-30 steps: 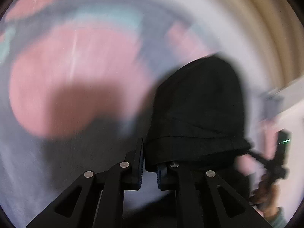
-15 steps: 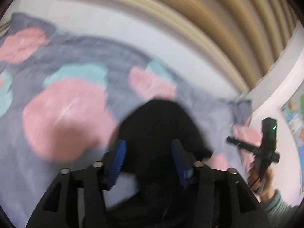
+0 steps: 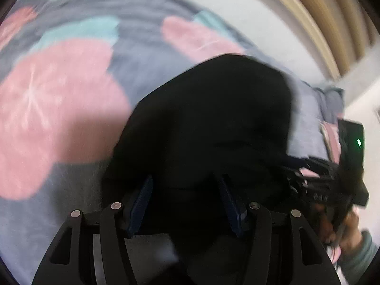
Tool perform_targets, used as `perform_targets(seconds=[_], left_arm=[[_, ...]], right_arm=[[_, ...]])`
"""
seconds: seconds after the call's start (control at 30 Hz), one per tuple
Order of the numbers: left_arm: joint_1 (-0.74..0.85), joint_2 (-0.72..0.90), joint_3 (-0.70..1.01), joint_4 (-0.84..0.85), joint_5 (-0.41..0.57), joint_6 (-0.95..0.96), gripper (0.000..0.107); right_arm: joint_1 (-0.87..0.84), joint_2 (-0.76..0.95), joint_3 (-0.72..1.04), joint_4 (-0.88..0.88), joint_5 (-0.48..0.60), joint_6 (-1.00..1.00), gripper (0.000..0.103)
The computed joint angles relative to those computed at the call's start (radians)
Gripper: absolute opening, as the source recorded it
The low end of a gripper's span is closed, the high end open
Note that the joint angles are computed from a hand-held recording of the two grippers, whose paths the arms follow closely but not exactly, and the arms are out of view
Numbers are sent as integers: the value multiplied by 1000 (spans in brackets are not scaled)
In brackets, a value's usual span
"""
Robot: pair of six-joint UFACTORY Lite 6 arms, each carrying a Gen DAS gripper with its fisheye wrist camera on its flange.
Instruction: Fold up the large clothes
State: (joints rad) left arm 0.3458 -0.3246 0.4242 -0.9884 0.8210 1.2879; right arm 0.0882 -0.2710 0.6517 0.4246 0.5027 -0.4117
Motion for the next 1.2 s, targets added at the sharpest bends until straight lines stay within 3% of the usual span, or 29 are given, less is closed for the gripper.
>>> perform_targets(seconds=[0.07,0.13,0.23,0.37,0.43,0.5,0.6,0.63,0.77,0.87,0.93,1.0,1.07,1.13,1.2], left_arm=[[78,-84,47,-12,184,32,59],[90,-148,96,-60,246,19,59],[-54,-37,216,-152,110,-58,61],[-256,361,350,-154,-263,-158,61],[-259,504,362,-222,-313,-75,60],[-243,498,308,-351,-318,99,60],[-217,406,269,-300,-297,90,60],[-184,385,267,-279,-251,94,60],[82,157,201,-120,104,95,61],[192,112,176,-5,243,90,61],[198,135,151,38,201,85,61],[95,261,131,17,32,72,60],[17,368,136,-76,-57,100,60],[-29,340,136,-58,-97,57,60],[-42,255,142,45,-73,-27,60]], right_arm=[[-36,-74,51,101,58,-95,61],[-22,-52,165,122,52,-69,61],[50,170,365,4,-5,92,61],[108,547,574,-264,-14,387,58],[109,650,558,-233,-69,364,58],[100,618,496,-156,-130,293,59],[72,558,452,-87,-125,203,59],[63,517,434,-92,-122,197,59],[-25,180,255,32,0,-15,59],[-59,23,135,9,90,-44,59],[-79,-20,53,-42,120,-47,58],[-78,30,-27,-73,47,-56,52],[-98,120,-30,17,10,-132,52],[-118,155,8,43,30,-152,52],[-167,132,43,81,110,-228,53]])
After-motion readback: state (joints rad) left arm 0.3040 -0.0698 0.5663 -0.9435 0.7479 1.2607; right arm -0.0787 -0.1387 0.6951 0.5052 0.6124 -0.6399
